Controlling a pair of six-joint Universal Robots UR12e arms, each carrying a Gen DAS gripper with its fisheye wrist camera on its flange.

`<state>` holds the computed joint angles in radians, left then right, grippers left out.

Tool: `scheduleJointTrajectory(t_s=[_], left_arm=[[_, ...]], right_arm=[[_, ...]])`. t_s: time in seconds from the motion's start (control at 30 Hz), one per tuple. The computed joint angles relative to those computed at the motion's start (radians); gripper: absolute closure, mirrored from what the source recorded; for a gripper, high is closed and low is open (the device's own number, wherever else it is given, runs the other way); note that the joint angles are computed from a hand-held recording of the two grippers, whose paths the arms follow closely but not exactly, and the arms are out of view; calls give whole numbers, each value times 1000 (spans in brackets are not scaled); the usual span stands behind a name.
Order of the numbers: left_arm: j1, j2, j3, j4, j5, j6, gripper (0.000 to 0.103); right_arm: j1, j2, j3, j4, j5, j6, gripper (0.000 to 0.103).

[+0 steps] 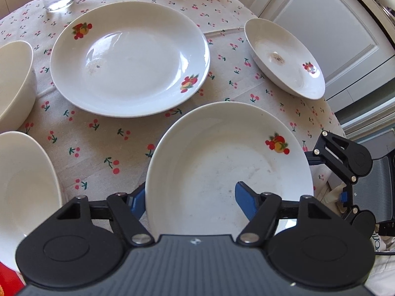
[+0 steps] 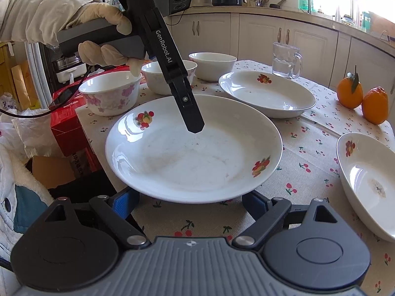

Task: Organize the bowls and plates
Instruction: 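Lift the large plate with the left tool and carry it toward the stained plate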

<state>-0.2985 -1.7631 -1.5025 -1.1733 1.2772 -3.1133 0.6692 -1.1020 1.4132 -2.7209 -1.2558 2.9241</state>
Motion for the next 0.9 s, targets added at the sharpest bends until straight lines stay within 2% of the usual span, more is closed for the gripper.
scheduleJointTrajectory(t_s=[0.23,0.63,0.9], left_arm=[[9,6,-5,11,-16,-14,45],[6,9,12,25,-25,-29,45],[9,-20,49,34,-37,-12,45]], right_arm=[[-5,-8,1,25,8,-13,10],[-20,-16,0,32,31,-27,10],[-36,-26,-1,38,30,-46,10]])
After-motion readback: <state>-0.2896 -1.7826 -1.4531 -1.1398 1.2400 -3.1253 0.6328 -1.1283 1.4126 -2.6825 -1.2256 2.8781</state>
